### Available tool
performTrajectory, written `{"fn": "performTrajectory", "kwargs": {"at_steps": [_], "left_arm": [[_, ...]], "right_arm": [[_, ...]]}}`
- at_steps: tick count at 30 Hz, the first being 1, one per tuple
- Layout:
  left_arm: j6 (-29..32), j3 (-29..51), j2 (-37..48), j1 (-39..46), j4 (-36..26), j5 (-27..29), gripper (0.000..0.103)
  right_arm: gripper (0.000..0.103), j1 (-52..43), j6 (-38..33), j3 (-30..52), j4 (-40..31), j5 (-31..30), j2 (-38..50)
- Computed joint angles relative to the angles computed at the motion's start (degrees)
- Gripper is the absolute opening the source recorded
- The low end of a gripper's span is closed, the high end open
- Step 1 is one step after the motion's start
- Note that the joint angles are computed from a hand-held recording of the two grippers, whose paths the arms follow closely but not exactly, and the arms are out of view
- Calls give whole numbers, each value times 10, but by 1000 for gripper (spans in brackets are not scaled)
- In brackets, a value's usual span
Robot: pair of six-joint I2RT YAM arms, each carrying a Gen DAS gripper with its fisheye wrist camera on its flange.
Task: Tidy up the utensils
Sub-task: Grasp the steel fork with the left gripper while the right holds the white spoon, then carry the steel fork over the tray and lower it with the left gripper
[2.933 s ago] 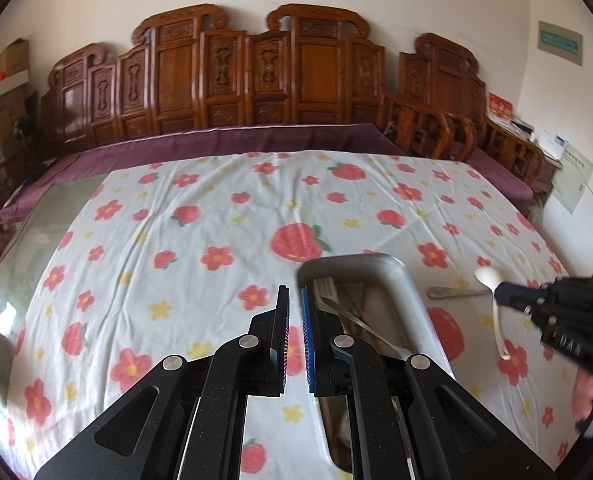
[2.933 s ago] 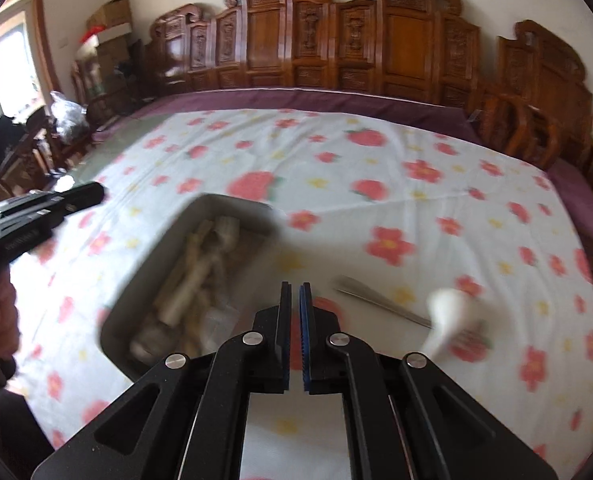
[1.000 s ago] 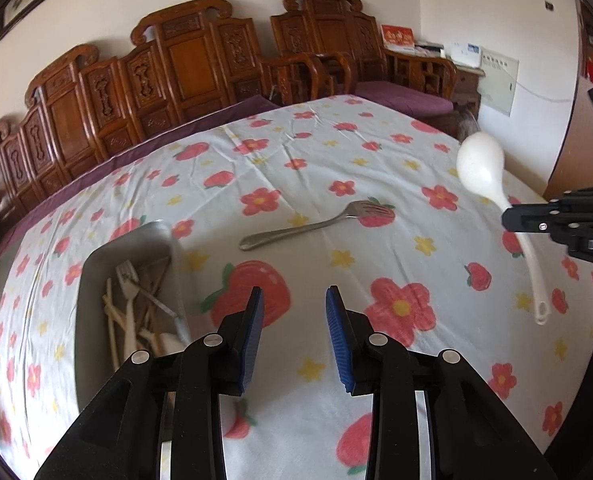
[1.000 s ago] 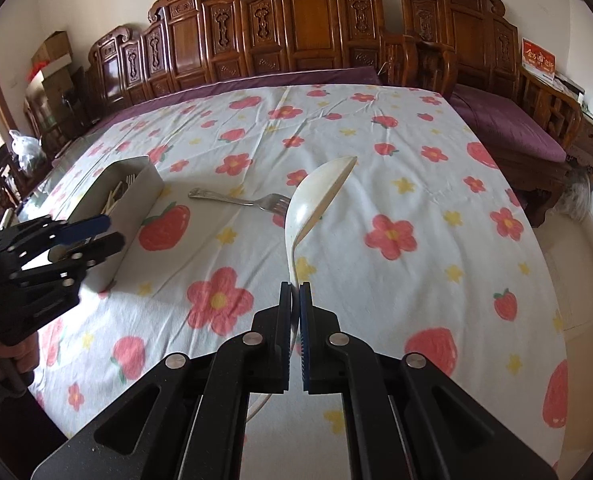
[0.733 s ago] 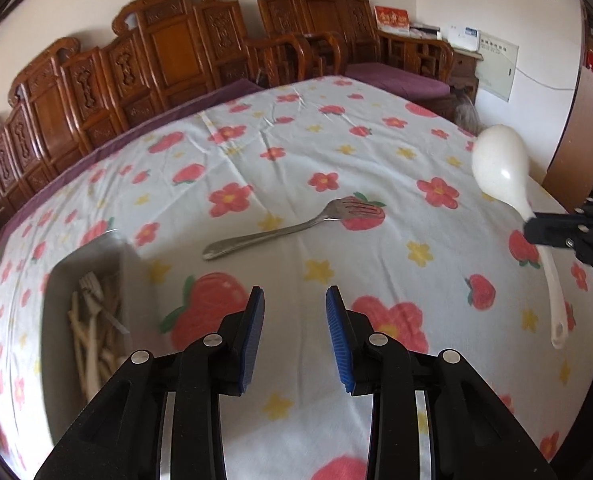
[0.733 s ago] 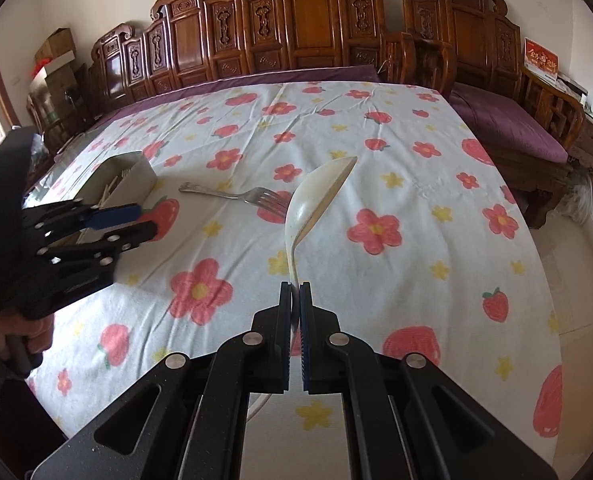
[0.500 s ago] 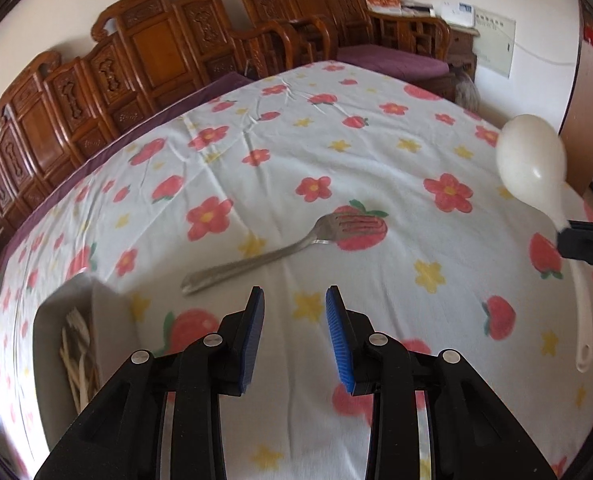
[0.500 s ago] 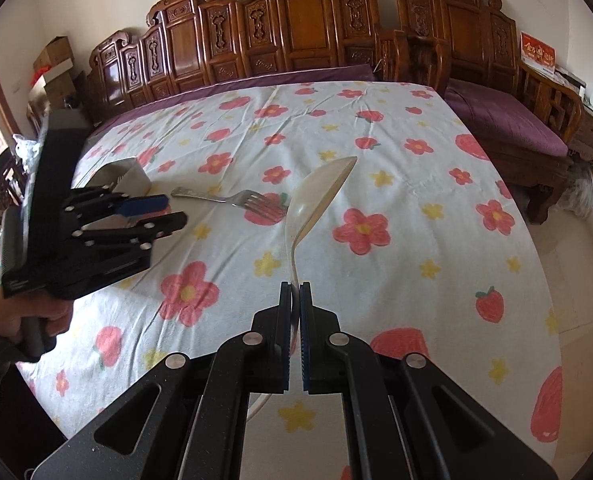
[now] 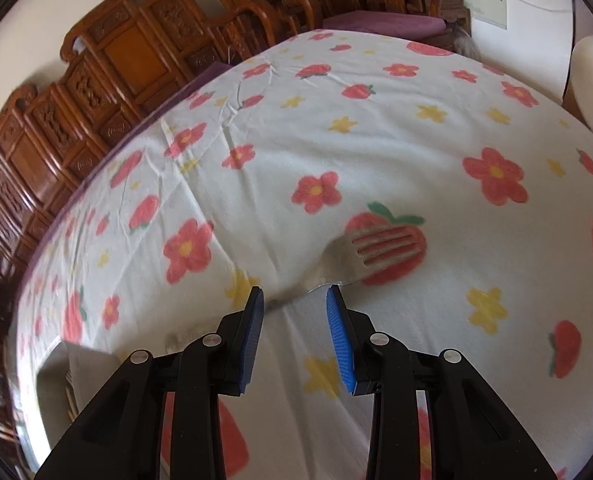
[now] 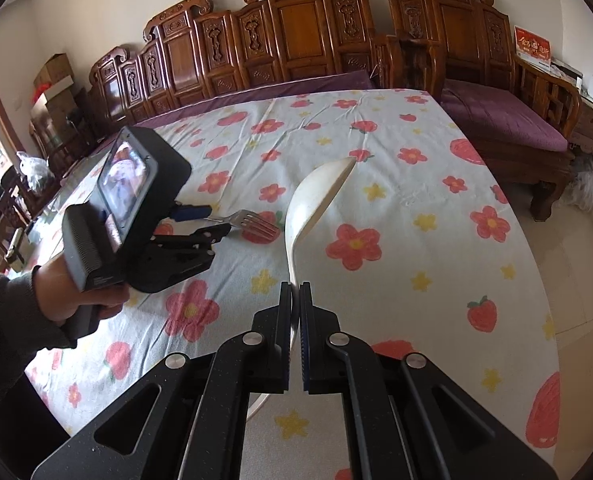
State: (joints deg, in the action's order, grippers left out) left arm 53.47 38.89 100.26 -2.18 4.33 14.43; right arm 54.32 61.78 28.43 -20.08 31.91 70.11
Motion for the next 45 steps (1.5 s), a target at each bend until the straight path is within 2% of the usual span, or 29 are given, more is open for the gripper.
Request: {"fn": "performTrajectory", "kwargs": {"at_steps": [5,9,10,13,20,25,31,38,45], "left_arm": [[5,8,13,-31,23,-25,31],[-8,51,36,-40,-16,-21,31],[-12,61,42,-40,-27,-19,29],[-21,95,58,-40,-71,-14,14],[-28,94,44,-35,-89,-32,9],[-34,104,11,-11,-135,-15,2],[-36,115,-37,17,-199,9,2],[-8,115,-97,65,-270,45,2],[32,150,-138,143,-365,101,2]], "right_arm": [[5,-5,-1,-5,2,-4,-8],[5,-6,-1,-9,10,-10,-1],[5,-6,0,-9,11,-11,1],[5,-6,-1,-9,16,-13,6],[5,-1,3,-6,21,-15,22],[5,4,-4,6,23,-13,34],[5,18,-4,19,18,-5,37],[5,43,-4,48,-2,14,40],[5,68,-8,89,-16,28,67]]}}
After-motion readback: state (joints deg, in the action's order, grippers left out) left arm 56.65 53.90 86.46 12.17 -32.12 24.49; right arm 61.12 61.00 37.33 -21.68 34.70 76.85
